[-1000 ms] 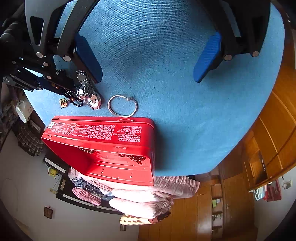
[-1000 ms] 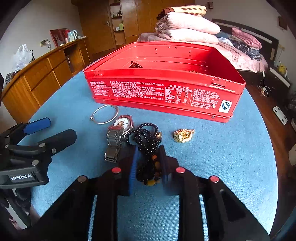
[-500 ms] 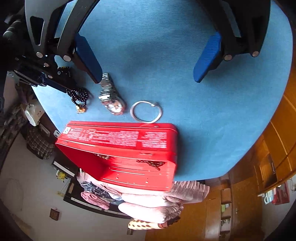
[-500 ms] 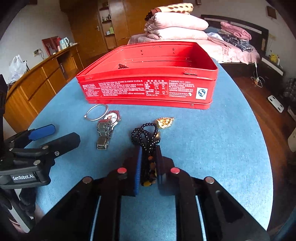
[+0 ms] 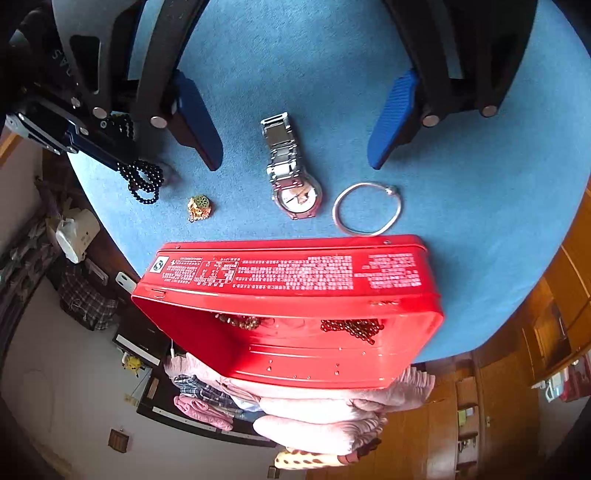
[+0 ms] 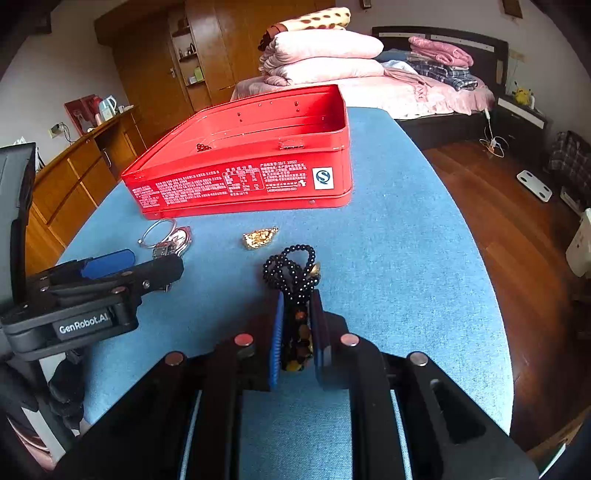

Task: Organize jewelry
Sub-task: 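Grasp the black bead necklace with the right tool while the left tool grasps the silver wristwatch, then lift the watch and necklace and carry them over the red tin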

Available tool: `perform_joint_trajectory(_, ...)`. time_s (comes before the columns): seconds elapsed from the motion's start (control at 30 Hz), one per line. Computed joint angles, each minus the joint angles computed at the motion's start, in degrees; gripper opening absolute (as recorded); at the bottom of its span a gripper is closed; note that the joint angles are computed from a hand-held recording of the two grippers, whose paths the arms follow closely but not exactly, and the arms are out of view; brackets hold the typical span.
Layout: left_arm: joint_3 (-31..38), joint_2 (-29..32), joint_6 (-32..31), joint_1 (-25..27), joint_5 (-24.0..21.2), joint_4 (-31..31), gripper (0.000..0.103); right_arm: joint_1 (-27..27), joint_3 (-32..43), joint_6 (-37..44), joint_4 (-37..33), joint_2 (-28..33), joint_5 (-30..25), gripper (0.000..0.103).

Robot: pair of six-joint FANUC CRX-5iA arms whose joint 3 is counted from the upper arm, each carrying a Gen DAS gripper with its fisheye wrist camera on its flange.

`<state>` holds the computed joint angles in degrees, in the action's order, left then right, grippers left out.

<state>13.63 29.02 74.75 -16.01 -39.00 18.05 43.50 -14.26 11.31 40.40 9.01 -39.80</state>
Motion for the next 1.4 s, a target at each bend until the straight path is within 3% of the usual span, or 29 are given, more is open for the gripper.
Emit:
perform_joint_trajectory(0.2,3.76,2.31,2.57,-0.58,-2.78,-1.05,0.062,-0.84,-1.81,-1.31,0.66,-1.00,2.06,0.013)
perform_joint_trajectory(0.27,4.26,2.76,2.24,-0.65,-3.49,0.18,0.052,-1.10,-2.37,-1.66,0.63,-1.15,2.88,0.013)
perform_joint_trajectory(0.53,8.56,4.99,5.09,-1.49,-4.89,-3.25,0.050,-1.95,-3.79,-2.41,0.89,-1.83,5.67,0.013)
perform_joint_trajectory(0.63,10.03,5.46,7.46,-1.73,-4.97,-6.27,0.031,-2.07,-3.75,-2.07,0.34,-1.92,5.95,0.013)
perform_joint_trajectory(1.07,1.27,1.39,-4.55,1.08,-3.47,4.40,0.031,-1.97,-1.97,1.56,-3.25,-1.66,4.51,0.016)
perform_joint_trajectory(1.23,-2.80,-1.26,-6.53,2.27,-2.94,5.40,0.031,-1.56,-1.09,2.86,-4.25,-1.38,3.52,0.023)
perform_joint_trajectory(1.4,-2.58,-1.50,-5.29,2.15,-2.97,3.32,0.033,-1.25,-0.28,3.17,-4.22,-0.79,2.17,0.025)
